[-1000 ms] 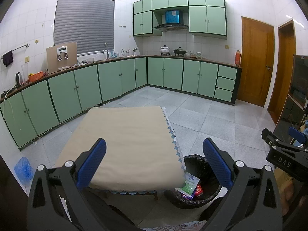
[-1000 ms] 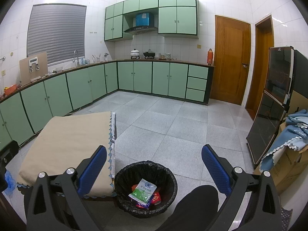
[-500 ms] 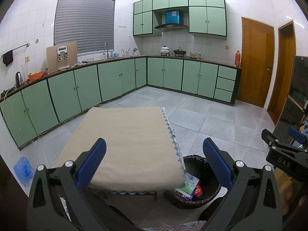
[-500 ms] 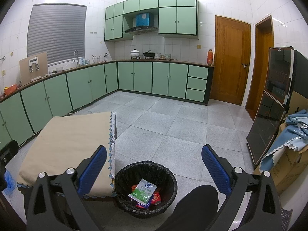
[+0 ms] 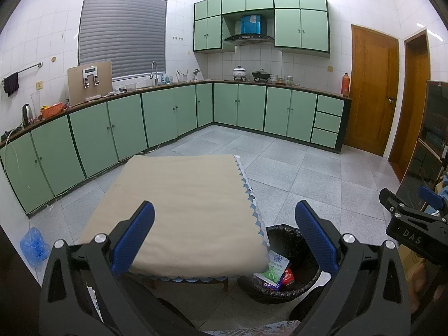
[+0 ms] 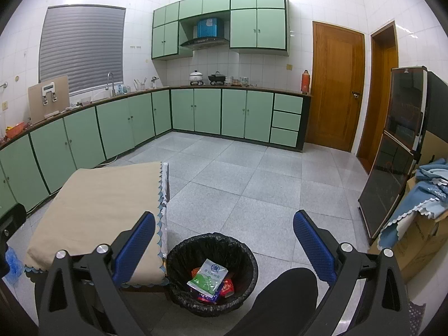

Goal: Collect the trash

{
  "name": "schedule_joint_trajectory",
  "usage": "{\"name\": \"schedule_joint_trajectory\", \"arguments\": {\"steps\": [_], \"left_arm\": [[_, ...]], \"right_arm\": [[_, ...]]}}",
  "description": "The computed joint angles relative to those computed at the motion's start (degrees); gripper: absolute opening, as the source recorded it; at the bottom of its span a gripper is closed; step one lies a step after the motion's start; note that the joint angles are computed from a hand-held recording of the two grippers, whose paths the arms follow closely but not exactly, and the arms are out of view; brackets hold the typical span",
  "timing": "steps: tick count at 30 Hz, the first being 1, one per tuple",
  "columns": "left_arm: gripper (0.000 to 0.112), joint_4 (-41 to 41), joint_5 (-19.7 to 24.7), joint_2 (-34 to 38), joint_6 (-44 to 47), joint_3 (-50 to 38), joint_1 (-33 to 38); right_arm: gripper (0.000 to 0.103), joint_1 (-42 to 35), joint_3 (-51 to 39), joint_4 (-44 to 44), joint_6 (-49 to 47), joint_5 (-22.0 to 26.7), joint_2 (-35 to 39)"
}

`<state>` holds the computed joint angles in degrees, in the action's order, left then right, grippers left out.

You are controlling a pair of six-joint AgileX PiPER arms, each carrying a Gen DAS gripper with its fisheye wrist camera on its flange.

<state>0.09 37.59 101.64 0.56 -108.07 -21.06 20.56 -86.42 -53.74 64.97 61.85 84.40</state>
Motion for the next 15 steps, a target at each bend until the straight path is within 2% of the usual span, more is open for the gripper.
{"name": "schedule_joint_trajectory", "arguments": {"steps": [15], "left_arm": [[0.097,0.85,0.24,-0.14,-1.06,0.03,-0.58]], "right_arm": [[0.097,-0.54,0.19,0.84,-0.72,-0.19,-0.41]]}}
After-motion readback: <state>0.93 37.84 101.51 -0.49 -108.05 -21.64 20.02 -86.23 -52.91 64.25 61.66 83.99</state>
